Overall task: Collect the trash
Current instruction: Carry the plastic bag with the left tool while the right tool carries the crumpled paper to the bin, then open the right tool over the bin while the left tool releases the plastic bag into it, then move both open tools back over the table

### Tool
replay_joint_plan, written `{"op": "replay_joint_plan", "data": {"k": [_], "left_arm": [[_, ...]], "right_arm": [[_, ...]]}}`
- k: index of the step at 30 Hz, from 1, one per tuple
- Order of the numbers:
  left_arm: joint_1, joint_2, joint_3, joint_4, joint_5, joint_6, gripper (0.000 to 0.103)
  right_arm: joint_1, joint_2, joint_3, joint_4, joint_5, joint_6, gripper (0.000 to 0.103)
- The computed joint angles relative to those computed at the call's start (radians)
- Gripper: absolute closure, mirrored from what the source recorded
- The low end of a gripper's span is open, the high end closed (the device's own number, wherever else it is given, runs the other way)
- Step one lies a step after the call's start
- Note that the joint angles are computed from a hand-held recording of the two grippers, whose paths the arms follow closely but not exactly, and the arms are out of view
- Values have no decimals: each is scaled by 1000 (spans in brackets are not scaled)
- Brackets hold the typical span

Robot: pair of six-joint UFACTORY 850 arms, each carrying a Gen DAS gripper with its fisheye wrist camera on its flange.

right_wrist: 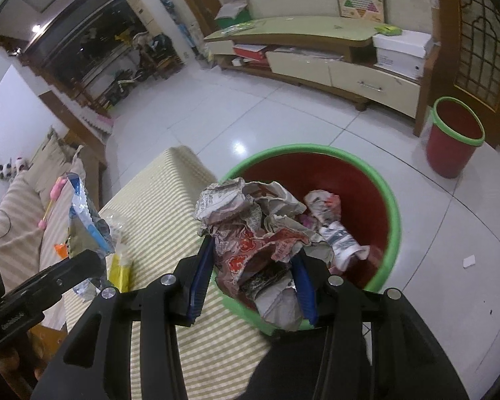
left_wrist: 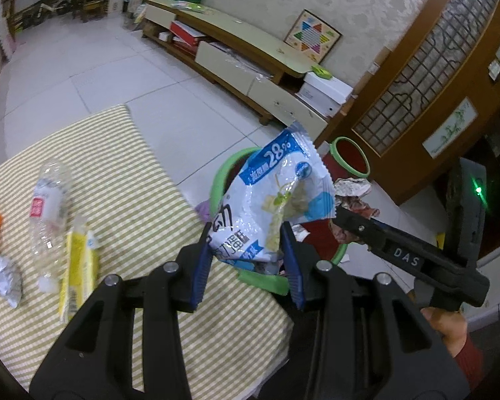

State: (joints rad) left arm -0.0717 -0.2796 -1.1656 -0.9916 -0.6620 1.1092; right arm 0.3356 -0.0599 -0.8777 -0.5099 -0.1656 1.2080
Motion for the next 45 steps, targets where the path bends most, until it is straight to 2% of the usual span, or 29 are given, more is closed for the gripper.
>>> {"op": "replay_joint_plan", "data": {"k": [12,19,22,23,24,25,26,28,33,37,41,43,45], "left_arm": [[-92,-50,-51,12,-1,-7,65],[-127,-69,-71,32,20,-20,65],[-134,-78,-83,35,21,-17,56],[-136,-82,-89,35,21,-19,47],[-137,-79,-87,26,34,-12,35],[-135,-73,-79,10,49,2,30],[-132,-66,-68,-20,67,25,25],[-121,-62,-57,-30,74,32,25],[-55,-50,-13,-28,98,8,24],[44,-35,36,9,156,-49,25],[170,-49,56,117,227,-225,25],[233,-73,43,233,263,-390,25],[279,-97,23,272,284,-471,25]], "right_arm": [[-57,7,39,70,10,-61,59],[-75,5,48,4,3,12,58],[-79,0,45,-91,-3,104,57],[-79,-4,41,-119,-11,134,51],[-78,-7,39,-128,-12,148,39],[-79,-8,40,-117,-5,142,32],[-80,-8,40,-102,-2,133,29],[-78,-11,37,-86,-4,120,30],[-56,-15,29,-58,-13,104,30],[-23,-34,1,25,-21,13,30],[22,-76,-41,140,-26,-106,29],[43,-102,-65,192,-26,-154,28],[73,-136,-101,251,-35,-210,27]]}}
